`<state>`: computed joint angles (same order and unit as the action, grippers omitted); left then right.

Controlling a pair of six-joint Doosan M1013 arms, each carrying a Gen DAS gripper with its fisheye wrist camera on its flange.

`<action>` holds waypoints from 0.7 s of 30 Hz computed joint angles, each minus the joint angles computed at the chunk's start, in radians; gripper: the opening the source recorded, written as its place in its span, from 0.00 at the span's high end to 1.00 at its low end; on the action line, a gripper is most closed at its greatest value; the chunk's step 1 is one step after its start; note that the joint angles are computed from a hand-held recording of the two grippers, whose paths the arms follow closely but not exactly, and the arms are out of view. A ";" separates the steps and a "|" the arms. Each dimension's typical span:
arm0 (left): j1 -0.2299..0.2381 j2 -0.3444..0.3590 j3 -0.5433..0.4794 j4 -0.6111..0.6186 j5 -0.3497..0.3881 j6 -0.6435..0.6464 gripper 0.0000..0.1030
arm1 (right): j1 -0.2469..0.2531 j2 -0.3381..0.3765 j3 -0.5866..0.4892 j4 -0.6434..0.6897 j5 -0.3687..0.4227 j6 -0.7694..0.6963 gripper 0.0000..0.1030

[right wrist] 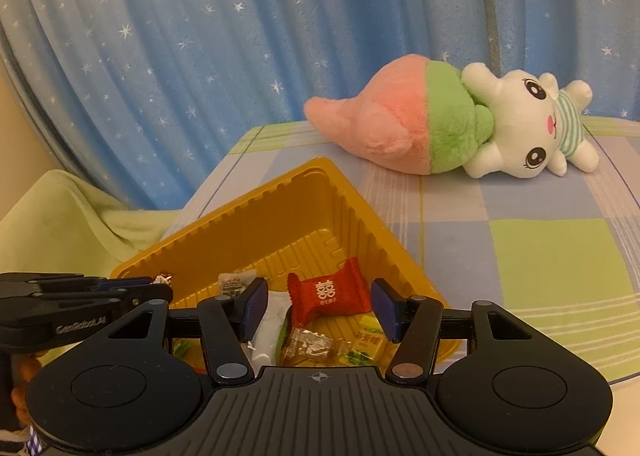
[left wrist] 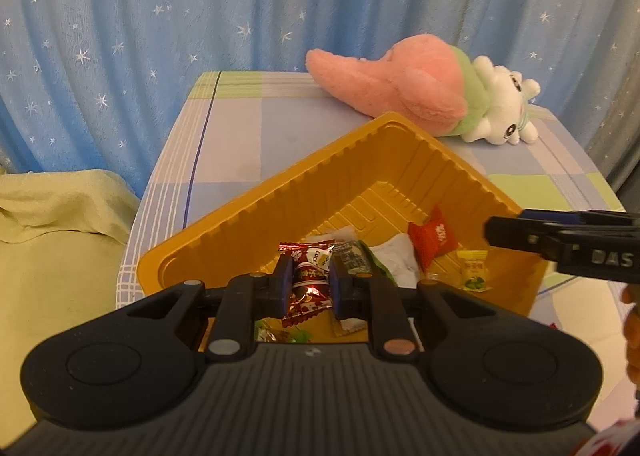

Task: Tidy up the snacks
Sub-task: 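Open both tools to drop the candies into the tray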

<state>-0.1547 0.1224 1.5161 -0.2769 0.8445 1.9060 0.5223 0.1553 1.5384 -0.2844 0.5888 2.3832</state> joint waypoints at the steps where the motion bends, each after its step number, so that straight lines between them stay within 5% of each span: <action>1: -0.001 0.004 -0.001 0.007 -0.001 -0.006 0.83 | 0.000 -0.002 0.002 -0.002 0.000 0.002 0.44; 8: -0.006 0.021 -0.006 0.050 -0.007 -0.037 0.82 | -0.002 -0.013 0.012 -0.003 0.000 0.001 0.44; 12: -0.006 0.018 -0.002 0.053 -0.001 -0.048 0.69 | -0.002 -0.020 0.018 0.004 -0.004 0.002 0.44; 15: -0.004 0.011 0.002 0.043 0.003 -0.047 0.69 | -0.002 -0.028 0.023 0.012 -0.007 0.003 0.44; 21: 0.008 -0.017 0.013 -0.024 0.006 -0.012 0.62 | -0.001 -0.052 0.041 0.048 -0.017 0.023 0.32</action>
<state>-0.1462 0.1054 1.5294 -0.3014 0.8505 1.8938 0.5212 0.1033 1.5791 -0.2365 0.5716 2.4057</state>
